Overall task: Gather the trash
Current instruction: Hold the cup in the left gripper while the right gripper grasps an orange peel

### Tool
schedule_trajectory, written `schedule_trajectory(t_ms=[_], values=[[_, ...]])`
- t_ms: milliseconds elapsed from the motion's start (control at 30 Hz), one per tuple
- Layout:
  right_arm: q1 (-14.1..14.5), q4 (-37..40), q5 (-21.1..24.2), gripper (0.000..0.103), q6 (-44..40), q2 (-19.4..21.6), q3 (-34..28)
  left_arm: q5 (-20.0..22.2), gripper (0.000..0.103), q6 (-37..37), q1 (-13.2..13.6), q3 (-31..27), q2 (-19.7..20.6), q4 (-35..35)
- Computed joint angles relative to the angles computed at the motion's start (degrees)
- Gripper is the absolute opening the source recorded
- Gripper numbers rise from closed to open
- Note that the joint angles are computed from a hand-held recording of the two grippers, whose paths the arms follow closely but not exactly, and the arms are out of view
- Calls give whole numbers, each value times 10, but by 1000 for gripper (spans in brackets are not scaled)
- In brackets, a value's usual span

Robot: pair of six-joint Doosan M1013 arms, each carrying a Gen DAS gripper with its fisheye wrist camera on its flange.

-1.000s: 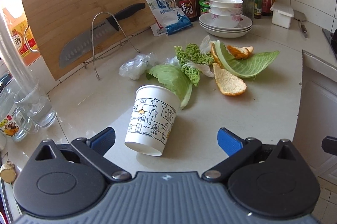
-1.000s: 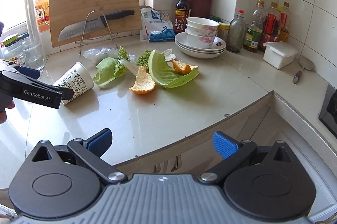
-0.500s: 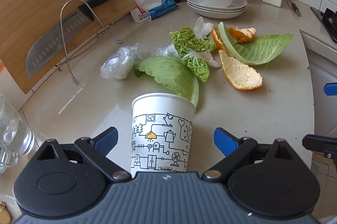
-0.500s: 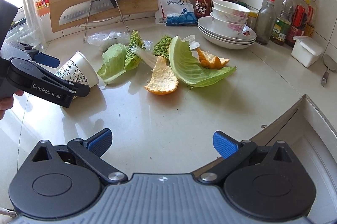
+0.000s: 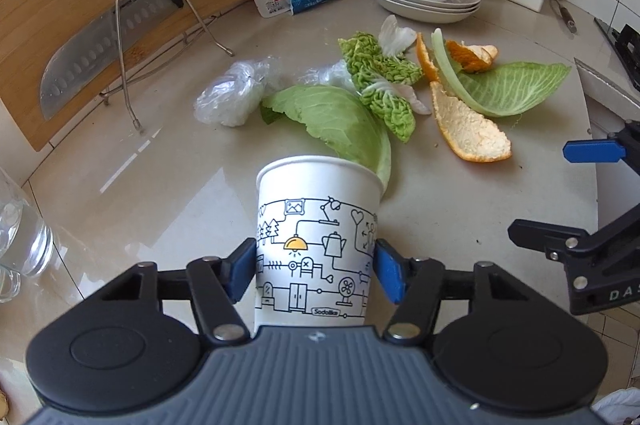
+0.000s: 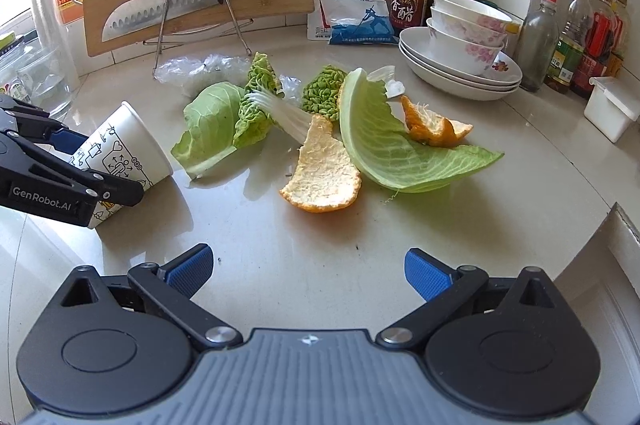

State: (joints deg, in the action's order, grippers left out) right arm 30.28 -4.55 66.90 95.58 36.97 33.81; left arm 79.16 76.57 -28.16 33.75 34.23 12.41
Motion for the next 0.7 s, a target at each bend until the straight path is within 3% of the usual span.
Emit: schedule_trajectory(t_ms=[467, 700], values=[[-6, 18, 61, 90, -29, 87, -137, 3, 61, -39, 7, -1, 0, -8], [-6, 10, 82, 77, -23, 123, -205, 11, 61, -47, 9, -13, 6, -9]])
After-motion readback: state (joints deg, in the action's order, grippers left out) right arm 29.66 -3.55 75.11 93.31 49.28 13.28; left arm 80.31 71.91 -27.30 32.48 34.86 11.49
